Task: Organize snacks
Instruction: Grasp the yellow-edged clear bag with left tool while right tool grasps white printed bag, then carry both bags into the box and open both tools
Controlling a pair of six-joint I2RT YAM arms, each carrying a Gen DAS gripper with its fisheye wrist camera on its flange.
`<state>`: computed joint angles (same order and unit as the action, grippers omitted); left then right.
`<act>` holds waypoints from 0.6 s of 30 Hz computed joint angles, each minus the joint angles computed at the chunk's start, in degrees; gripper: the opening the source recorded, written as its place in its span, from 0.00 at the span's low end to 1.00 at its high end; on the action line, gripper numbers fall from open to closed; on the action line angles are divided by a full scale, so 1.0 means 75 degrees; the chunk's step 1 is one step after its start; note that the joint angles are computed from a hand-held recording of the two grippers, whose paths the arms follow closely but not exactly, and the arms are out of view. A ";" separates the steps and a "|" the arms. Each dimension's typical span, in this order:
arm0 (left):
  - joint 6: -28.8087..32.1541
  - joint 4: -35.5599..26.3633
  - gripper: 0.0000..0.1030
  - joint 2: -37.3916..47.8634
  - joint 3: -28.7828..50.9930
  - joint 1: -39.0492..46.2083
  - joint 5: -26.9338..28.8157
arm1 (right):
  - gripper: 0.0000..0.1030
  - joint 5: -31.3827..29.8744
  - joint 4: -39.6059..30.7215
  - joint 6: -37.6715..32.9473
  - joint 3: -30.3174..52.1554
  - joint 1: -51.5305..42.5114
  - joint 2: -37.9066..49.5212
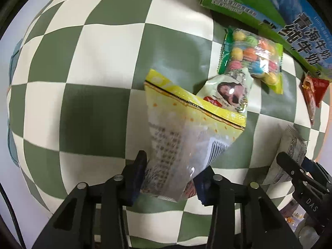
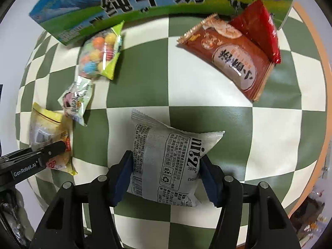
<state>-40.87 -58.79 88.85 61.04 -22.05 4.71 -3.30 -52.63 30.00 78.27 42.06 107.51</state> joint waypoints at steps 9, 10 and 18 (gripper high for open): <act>-0.0643 -0.0860 0.35 -0.0588 0.0961 -0.0666 0.0153 | 0.62 -0.0354 -0.0284 -0.0215 0.0422 -0.0028 -0.0721; -0.0710 -0.0988 0.35 -0.0613 0.1207 -0.0704 0.0183 | 0.62 -0.0431 -0.0348 -0.0240 0.0567 -0.0061 -0.0769; -0.0345 -0.1917 0.35 0.0362 0.4801 -0.0415 0.0703 | 0.62 -0.1022 -0.1653 -0.1109 0.3014 -0.1062 -0.0802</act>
<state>-43.46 -73.17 91.56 97.05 -25.16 9.99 -10.96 -65.03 21.68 100.87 34.09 101.50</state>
